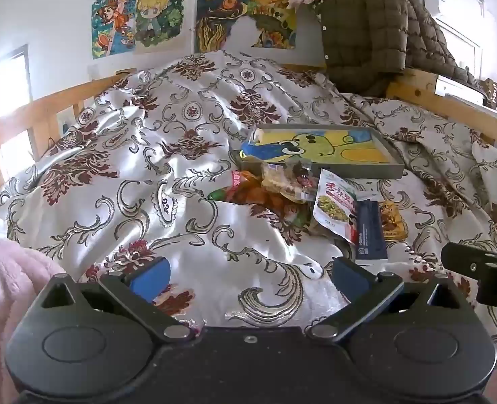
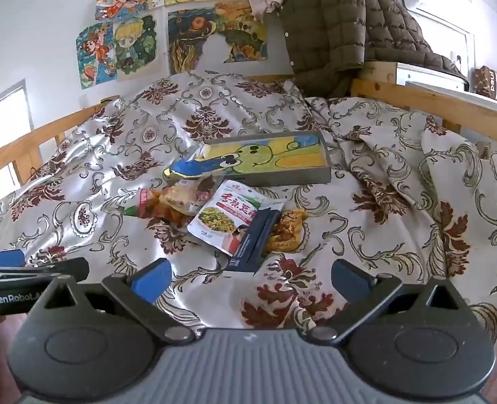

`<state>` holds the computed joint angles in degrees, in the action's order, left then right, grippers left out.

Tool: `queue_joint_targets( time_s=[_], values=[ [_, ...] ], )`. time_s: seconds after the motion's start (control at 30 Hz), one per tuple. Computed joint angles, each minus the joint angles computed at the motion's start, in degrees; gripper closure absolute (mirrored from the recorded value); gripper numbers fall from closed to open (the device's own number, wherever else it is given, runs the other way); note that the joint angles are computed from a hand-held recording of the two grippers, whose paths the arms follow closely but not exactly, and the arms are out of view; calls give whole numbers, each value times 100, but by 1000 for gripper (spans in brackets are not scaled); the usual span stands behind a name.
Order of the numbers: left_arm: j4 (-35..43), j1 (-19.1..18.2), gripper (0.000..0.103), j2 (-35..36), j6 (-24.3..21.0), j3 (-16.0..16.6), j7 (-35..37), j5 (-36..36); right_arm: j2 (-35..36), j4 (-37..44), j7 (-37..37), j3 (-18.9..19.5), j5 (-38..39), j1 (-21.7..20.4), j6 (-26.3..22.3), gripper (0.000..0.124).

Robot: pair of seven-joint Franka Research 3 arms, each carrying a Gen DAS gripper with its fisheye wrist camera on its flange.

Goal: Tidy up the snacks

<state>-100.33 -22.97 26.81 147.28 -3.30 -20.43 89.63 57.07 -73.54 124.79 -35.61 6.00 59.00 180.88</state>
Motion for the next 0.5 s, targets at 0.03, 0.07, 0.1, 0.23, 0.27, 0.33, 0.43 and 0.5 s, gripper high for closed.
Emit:
queue_joint_targets(
  time_s=[0.03, 0.07, 0.1, 0.23, 0.27, 0.33, 0.43, 0.5],
  values=[
    [0, 0, 1, 0, 0, 0, 0, 0, 16, 14, -6, 16, 2, -21, 8, 21],
    [-3, -1, 1, -2, 4, 2, -8, 6, 46, 95, 1, 39, 15, -54, -52, 21],
    [0, -1, 1, 0, 2, 1, -5, 5, 36, 103, 0, 71, 0, -78, -69, 21],
    [0, -2, 1, 0, -2, 1, 3, -4, 18, 108, 64, 91, -74, -97, -120, 21],
    [0, -2, 1, 0, -2, 1, 3, -4, 12, 103, 86, 93, -93, -100, -123, 21],
    [0, -2, 1, 0, -1, 1, 3, -5, 12, 118, 116, 109, -136, -118, -134, 21],
    [0, -1, 1, 0, 2, 2, 2, -1, 6, 118, 150, 126, -191, -134, -132, 21],
    [0, -2, 1, 0, 1, 2, 3, -2, 8, 116, 176, 120, -213, -133, -127, 21]
  ],
)
